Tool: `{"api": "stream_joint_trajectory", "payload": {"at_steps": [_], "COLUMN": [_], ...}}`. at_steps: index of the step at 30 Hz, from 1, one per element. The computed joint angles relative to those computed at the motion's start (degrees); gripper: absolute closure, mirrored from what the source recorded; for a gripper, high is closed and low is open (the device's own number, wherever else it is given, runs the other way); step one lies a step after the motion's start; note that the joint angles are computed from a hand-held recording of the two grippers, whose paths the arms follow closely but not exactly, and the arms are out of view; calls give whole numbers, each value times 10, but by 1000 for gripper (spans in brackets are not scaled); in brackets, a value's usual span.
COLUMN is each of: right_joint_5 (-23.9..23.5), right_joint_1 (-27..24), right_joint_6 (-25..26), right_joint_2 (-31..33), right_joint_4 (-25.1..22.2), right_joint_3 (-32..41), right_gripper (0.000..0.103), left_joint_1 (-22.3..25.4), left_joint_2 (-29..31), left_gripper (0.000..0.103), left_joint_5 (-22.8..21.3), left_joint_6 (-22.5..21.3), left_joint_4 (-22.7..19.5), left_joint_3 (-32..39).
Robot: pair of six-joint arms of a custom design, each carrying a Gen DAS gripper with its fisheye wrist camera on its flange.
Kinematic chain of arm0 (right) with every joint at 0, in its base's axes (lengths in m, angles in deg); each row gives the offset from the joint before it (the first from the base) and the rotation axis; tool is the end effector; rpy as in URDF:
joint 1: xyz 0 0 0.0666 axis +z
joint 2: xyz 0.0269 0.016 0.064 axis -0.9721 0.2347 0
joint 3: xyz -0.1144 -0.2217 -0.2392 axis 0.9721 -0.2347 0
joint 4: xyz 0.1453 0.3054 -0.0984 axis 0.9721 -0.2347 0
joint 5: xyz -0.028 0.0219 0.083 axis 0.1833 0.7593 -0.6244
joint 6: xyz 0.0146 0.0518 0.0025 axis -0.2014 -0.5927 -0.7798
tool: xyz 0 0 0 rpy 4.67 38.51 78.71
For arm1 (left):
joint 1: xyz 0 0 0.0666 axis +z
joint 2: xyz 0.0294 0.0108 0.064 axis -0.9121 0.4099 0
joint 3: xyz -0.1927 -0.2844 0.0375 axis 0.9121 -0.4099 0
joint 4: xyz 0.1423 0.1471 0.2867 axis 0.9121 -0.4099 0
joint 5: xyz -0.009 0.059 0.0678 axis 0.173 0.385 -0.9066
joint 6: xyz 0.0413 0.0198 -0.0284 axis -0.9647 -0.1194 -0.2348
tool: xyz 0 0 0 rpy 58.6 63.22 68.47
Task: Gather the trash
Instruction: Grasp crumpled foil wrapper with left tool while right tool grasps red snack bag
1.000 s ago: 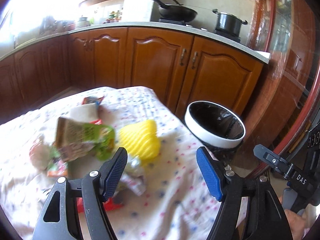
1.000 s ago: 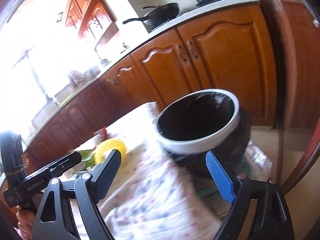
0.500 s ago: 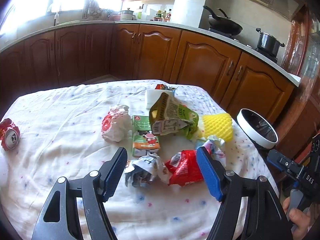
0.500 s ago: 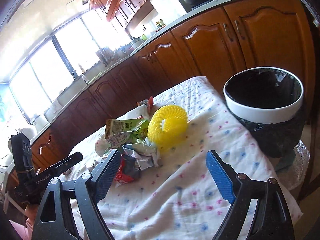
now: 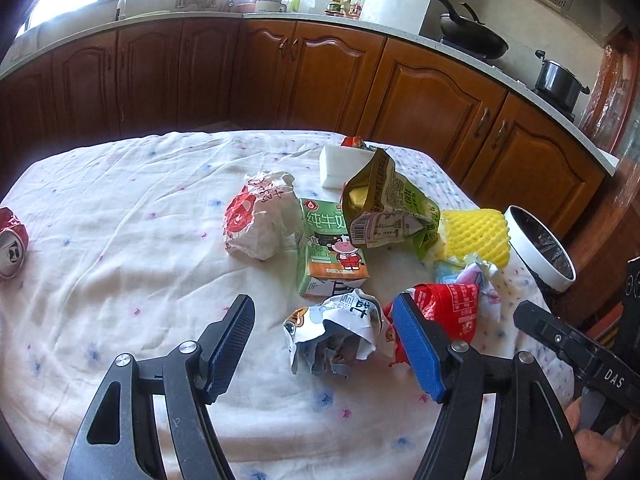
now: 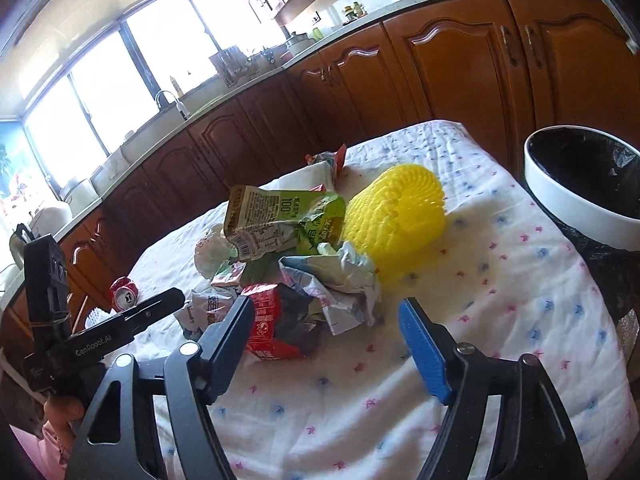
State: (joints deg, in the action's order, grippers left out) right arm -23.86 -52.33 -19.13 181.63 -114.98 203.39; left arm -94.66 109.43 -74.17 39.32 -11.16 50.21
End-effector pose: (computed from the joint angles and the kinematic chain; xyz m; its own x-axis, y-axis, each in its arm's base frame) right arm 0.6292 0.2946 0.3224 -0.7908 0.0124 -0.6119 -0.3630 0.7954 0.4854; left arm 0.5221 -0.2756 0.3416 -0.6599 -0.2925 -0.6921 -0.1621 0.9549 -0.2489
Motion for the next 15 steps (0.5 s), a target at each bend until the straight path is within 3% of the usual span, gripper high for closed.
{"api": "stream_joint_trajectory", "payload": {"at_steps": [3, 5, 7, 10, 11, 12, 15], "right_joint_5": [-31, -44, -45, -51, -53, -58, -65], "right_joint_1": [9, 16, 22, 24, 24, 25, 28], "right_joint_6": [8, 15, 18, 19, 20, 23, 37], "right_joint_2": [20, 41, 60, 90, 96, 105, 97], "right_joint_4": [-25, -49, -65, -95, -103, -114, -112], "right_joint_3": [31, 62, 90, 139, 148, 165, 156], "right_gripper": [48, 51, 54, 74, 85, 91, 99], "left_joint_1": [12, 19, 26, 30, 30, 29, 26], "left_joint_2": [22, 34, 45, 40, 39, 37, 32], "left_gripper": [33, 34, 48, 65, 66, 68, 73], "left_joint_5": [20, 35, 60, 83, 82, 80, 75], "left_joint_6": [-9, -11, -10, -14, -15, -17, -19], "left_joint_4": [-11, -8, 0, 14, 14, 14, 20], "left_joint_3": [27, 31, 36, 25, 24, 23, 15]}}
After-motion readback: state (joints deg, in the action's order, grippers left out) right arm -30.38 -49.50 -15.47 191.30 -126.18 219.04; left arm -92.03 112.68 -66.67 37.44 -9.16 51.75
